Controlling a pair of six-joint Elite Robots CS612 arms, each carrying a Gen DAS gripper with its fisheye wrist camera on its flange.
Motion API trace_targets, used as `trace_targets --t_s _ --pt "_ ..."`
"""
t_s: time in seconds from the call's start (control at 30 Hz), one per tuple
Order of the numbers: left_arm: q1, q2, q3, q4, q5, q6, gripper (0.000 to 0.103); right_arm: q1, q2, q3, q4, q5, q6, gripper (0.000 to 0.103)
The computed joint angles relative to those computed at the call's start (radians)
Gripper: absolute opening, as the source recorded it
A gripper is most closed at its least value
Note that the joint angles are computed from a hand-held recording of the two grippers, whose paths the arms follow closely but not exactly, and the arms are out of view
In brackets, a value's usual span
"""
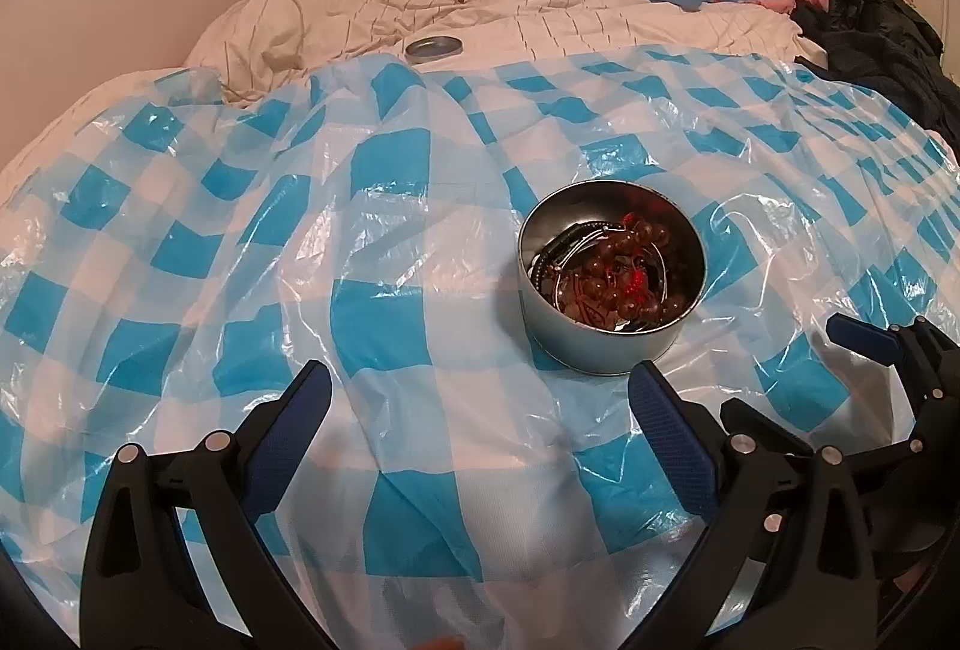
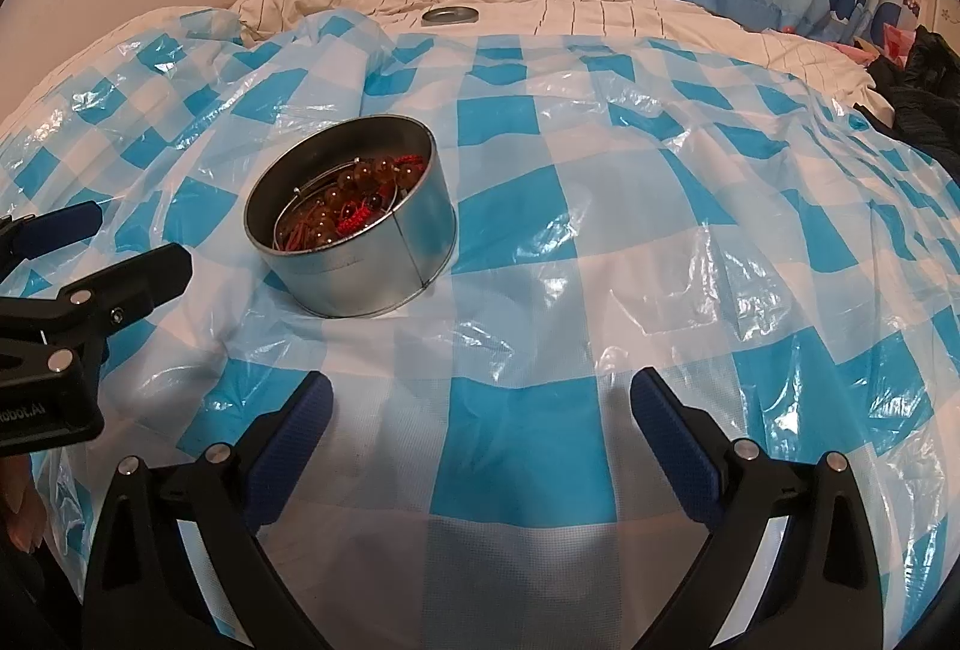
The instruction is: Organize jewelry
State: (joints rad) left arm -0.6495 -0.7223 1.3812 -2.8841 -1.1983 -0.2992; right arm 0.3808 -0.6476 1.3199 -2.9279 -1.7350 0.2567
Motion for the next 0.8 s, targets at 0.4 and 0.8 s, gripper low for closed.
trace_targets --t_s 0.4,0.8 --pt "0.004 0.001 -0.002 0.007 -0.019 -0.016 0.095 0.0 0.0 -0.001 0.009 0.002 -0.003 0.095" --pt "-0.005 -0.003 0.005 0.017 0.004 -0.033 0.095 -0.001 0.001 -0.002 0.018 0.014 -0.001 0.095"
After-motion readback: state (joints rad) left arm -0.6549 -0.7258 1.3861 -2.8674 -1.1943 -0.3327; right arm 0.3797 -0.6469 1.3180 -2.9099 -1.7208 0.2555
